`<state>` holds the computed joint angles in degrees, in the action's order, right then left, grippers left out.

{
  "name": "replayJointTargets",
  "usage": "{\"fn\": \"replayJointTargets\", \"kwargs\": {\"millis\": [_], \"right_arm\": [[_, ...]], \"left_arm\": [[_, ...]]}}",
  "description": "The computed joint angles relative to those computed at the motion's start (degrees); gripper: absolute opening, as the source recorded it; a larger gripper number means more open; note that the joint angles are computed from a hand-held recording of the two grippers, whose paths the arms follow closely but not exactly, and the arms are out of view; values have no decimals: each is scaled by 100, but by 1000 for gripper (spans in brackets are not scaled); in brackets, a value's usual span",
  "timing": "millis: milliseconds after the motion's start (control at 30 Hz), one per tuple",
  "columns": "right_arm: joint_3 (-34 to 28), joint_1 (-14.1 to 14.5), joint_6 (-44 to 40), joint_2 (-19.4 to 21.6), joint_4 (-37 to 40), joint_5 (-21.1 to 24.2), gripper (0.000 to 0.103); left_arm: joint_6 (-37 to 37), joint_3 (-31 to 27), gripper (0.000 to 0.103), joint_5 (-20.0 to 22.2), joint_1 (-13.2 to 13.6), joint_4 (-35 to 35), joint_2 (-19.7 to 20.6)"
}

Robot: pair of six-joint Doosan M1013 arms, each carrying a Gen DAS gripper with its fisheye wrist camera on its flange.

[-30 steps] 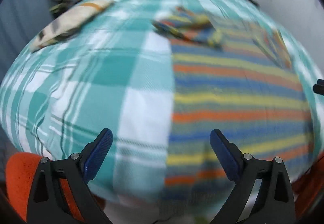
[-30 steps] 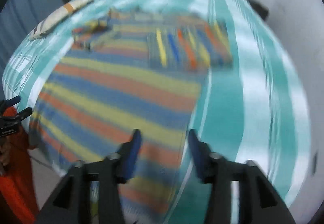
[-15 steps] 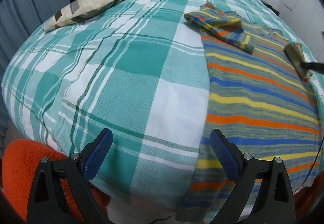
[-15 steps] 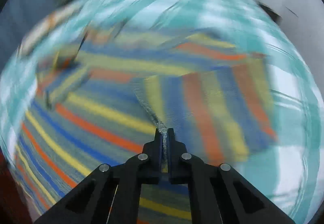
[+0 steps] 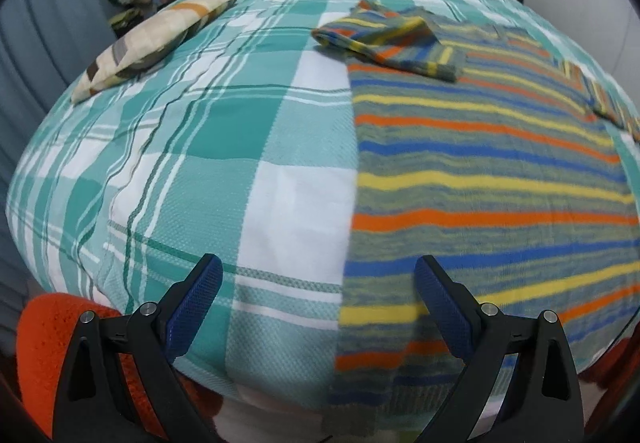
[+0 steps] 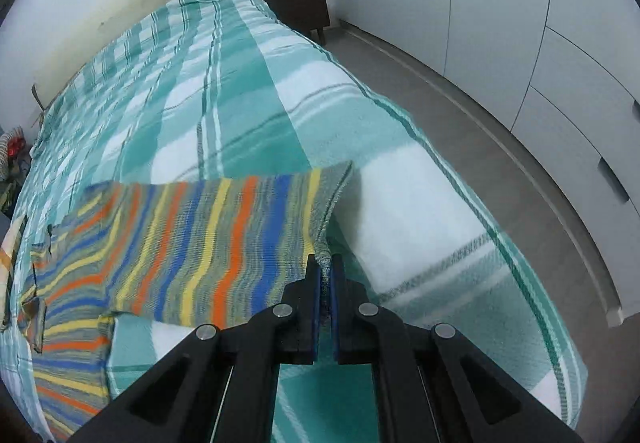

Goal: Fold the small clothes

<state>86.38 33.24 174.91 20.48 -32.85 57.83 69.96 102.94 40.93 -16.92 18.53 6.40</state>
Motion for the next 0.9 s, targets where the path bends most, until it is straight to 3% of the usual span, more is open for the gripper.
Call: {"fn": "replayJointTargets", "kwargs": {"millis": [133,233,400,567,633,667,767,833,900], "right_arm": [[94,-62,10,70,439,-27,3],[152,-109,-16,82,454,-126,3],[72,-96,-274,142,445,78,3],[215,13,77,64,120,214,2],[424,45,432,-84,-23,1,3],[484,87,666,-147,-138,53,9],[487,245,1130,-241,-730,340,10],[453,255,990,-266,-1000,57,10],[407,140,572,-258,-940,-627,12]], "left_arm": [[-70,37,97,8,-98,302,-18],[-88,38,97,29,-96,330,-17],[-103,-42,97,166,-45,243,64],[-227,-63,97,206,7,299,25],[-326,-55,97,192,14,390,-9],[-392,-50,97,176,13,448,-26],[-445,-73,97,135,5,451,-38],[-308,-126,97,152,6,269,-14],[44,-221,97,200,11,-147,13]]}}
